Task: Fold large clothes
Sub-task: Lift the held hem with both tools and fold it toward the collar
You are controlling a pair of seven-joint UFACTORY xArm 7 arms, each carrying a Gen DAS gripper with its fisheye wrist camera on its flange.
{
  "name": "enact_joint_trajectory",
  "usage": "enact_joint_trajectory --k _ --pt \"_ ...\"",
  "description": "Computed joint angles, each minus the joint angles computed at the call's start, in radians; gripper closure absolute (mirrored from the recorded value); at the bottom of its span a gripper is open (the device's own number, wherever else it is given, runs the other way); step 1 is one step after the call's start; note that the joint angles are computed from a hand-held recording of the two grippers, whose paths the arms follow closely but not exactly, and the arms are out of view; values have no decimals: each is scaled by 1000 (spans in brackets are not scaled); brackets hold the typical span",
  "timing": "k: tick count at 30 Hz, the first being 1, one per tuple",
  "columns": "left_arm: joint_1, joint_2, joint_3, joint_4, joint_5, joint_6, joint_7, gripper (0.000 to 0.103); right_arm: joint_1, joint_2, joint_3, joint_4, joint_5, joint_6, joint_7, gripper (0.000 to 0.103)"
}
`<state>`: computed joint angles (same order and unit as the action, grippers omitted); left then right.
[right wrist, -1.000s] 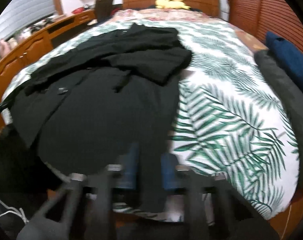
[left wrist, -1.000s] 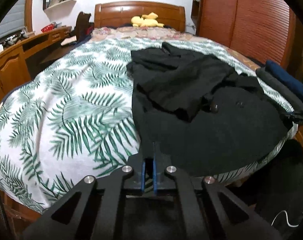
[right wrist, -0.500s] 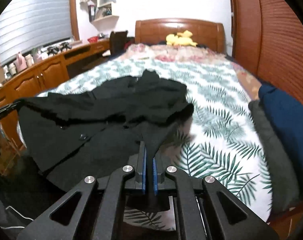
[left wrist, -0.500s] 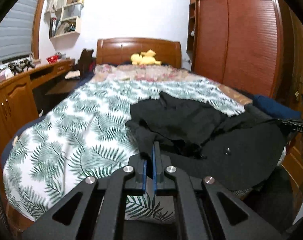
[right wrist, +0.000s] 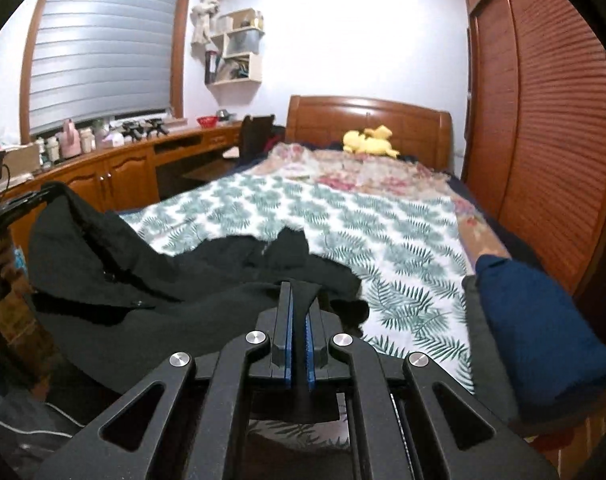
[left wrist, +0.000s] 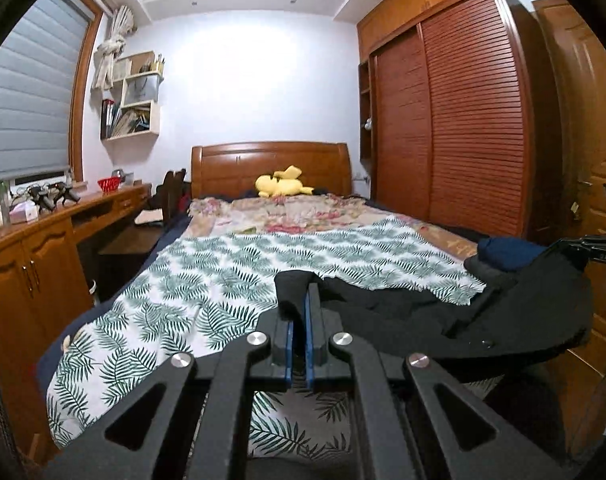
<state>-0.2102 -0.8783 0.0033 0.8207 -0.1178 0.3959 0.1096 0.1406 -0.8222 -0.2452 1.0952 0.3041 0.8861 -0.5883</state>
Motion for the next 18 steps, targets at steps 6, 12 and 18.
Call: enact_joint_trajectory --k 6,12,18 --pt "18 19 -5 -4 11 25 -7 102 -15 -17 -4 -23 -14 17 -3 101" --pt "28 87 -1 -11 3 15 -25 102 -31 27 -4 -55 -11 1 3 101" --pt "55 220 -21 34 15 -46 -53 102 -29 113 -11 -64 15 -69 -16 101"
